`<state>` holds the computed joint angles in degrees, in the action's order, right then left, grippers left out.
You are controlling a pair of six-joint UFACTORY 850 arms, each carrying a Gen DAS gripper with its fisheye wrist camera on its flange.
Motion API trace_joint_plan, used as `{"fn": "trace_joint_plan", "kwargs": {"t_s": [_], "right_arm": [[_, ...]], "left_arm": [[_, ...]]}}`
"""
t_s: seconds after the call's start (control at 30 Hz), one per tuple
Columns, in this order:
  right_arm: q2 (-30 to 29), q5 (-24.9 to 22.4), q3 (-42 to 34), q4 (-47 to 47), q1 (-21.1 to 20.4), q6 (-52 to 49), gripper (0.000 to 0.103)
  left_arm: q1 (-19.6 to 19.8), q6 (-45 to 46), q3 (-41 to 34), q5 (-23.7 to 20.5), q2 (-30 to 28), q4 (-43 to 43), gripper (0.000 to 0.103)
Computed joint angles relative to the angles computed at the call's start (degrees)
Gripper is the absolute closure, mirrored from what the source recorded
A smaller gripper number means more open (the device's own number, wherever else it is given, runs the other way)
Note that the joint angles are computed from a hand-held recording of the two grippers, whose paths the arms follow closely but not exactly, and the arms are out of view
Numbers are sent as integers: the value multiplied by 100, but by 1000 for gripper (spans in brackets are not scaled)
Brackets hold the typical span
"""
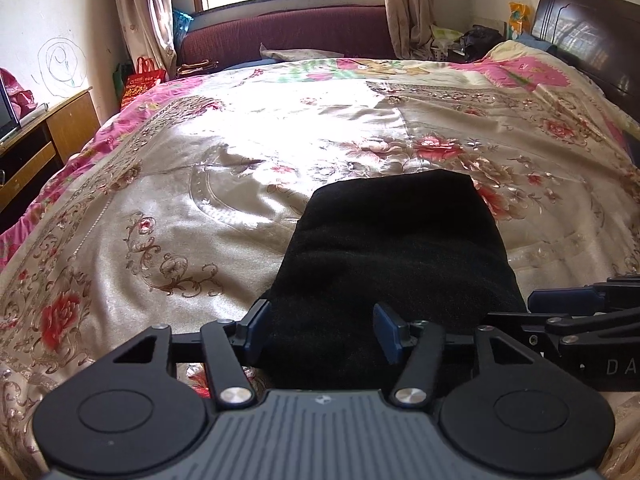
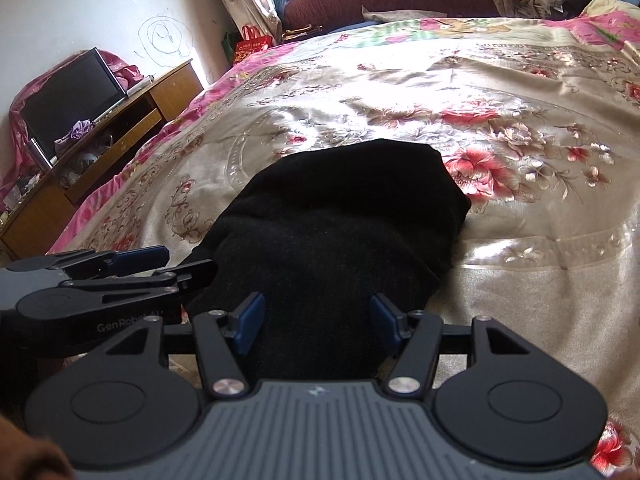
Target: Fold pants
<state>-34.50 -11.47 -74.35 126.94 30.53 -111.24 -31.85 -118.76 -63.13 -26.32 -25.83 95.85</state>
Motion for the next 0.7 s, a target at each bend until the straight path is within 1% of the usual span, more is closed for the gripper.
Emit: {"fn": "trace_joint_plan", "kwargs": {"t_s": [0.1, 0.17, 0.23, 0.3, 0.43, 0.5, 0.57, 0.7], "right_arm": [[54, -59, 117, 322, -4, -270, 43], [88, -100, 202, 549, -5, -426, 43], [125, -151, 285, 807, -7, -650, 43], [147, -169, 333, 802, -3, -635, 43], [193, -232, 453, 887, 3, -696, 43], [218, -270, 508, 958, 4, -738, 43], [236, -285, 544, 1009, 5, -771, 43], [254, -301, 584, 1087, 4, -814, 43]], "left_arm": [[-91, -41, 34, -156, 12, -15, 28], [-167, 60, 20, -318, -13, -166, 22], [-258, 177, -8, -535, -59, -296, 20], [-314, 211, -14, -631, -82, -337, 20], [-362, 263, -8, -648, -79, -493, 20], [-348, 131, 47, -520, -38, -416, 19], [-315, -38, 103, -293, 7, -328, 17], [-391, 66, 91, -409, -30, -420, 16]]}}
